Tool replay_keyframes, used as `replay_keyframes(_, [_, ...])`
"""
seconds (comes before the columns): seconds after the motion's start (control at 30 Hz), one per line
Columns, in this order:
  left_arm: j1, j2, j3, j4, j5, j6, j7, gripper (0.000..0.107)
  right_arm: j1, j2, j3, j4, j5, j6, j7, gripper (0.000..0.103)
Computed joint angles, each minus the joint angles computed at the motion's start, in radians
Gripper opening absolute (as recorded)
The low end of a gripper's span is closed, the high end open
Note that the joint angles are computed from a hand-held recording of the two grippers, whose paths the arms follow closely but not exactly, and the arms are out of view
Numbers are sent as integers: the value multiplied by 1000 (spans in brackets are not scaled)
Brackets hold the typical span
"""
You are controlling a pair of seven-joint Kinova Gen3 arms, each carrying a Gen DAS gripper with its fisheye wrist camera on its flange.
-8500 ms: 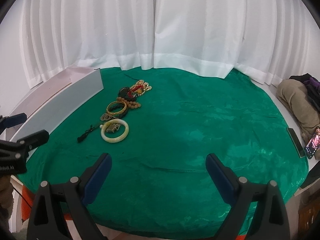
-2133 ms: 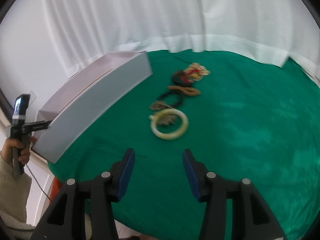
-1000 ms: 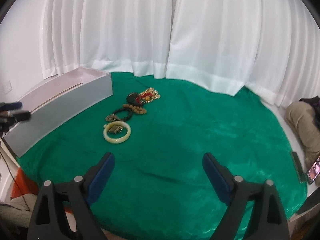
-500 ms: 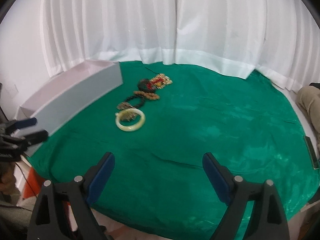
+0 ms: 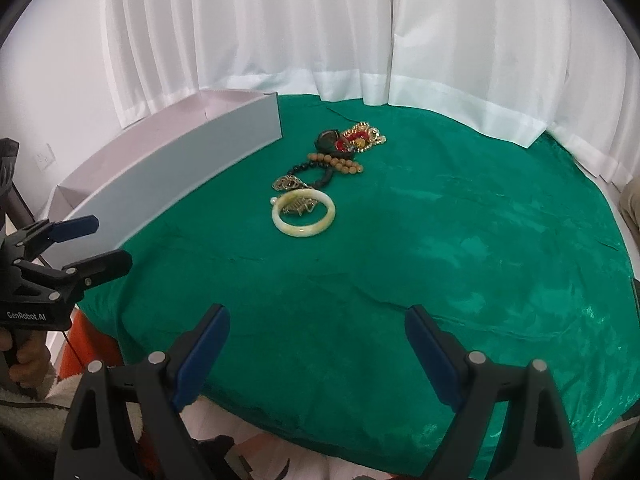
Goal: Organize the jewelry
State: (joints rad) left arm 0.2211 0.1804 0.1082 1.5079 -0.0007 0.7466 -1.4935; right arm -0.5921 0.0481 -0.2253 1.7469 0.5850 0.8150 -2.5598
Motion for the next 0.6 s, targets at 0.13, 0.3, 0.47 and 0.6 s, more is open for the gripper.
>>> replay_keyframes(0.13, [3,10,-4,-6,-9,14,13,103,11,5,6,-2,-33,3,20,91])
replay_keyframes(0.3, [18,28,-6,-19,-36,41,31,103,19,25,15,-10,-79,6,58,91])
replay_keyframes(0.47, [26,43,-6,-34,-48,56,36,103,19,38,24,-18,-106,3,99,91])
replay_keyframes(0.6, [29,58,-5,-46,-47,70,34,103,25,45,33,-23,-132,-3,123,91])
